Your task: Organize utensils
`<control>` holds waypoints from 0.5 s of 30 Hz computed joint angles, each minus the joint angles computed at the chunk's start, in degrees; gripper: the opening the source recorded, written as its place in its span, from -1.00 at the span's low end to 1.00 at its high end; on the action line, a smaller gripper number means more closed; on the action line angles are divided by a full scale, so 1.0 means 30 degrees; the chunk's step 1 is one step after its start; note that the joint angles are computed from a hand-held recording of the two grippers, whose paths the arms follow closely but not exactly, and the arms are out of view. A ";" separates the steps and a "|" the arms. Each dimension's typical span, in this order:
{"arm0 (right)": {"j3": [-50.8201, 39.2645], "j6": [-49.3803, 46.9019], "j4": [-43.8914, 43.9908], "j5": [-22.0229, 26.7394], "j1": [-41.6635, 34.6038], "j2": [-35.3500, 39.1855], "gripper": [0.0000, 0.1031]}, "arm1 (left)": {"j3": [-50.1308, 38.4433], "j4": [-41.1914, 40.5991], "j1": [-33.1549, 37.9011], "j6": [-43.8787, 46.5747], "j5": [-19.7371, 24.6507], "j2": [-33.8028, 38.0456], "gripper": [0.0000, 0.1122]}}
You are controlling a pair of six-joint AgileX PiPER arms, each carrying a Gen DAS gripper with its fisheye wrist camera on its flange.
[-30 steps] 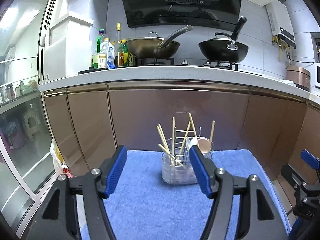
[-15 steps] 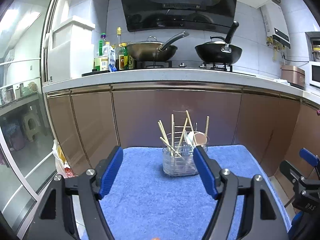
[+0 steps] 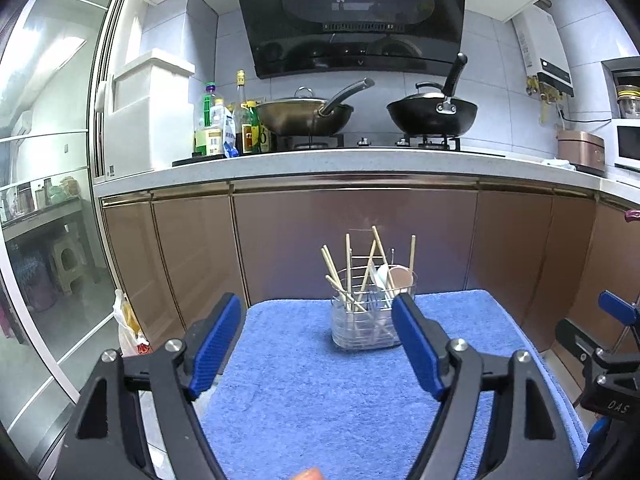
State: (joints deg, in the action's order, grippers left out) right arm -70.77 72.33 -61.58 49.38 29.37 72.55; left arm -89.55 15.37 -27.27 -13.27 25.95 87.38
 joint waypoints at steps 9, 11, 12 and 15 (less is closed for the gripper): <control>0.0326 0.0314 -0.0121 0.0117 -0.0154 -0.0205 0.99 | 0.0319 0.0251 -0.0045 -0.0253 -0.0278 -0.0135 0.38; 0.0390 0.0467 -0.0298 0.0258 -0.0093 -0.0253 0.99 | 0.0502 0.0841 -0.0147 -0.0776 -0.0437 -0.0222 0.38; 0.0413 0.0507 -0.0349 0.0315 -0.0076 -0.0263 0.99 | 0.0574 0.0981 -0.0147 -0.0892 -0.0521 -0.0246 0.38; 0.0479 0.0703 -0.0524 0.0421 -0.0054 -0.0321 0.99 | 0.0764 0.1509 -0.0203 -0.1369 -0.0724 -0.0371 0.38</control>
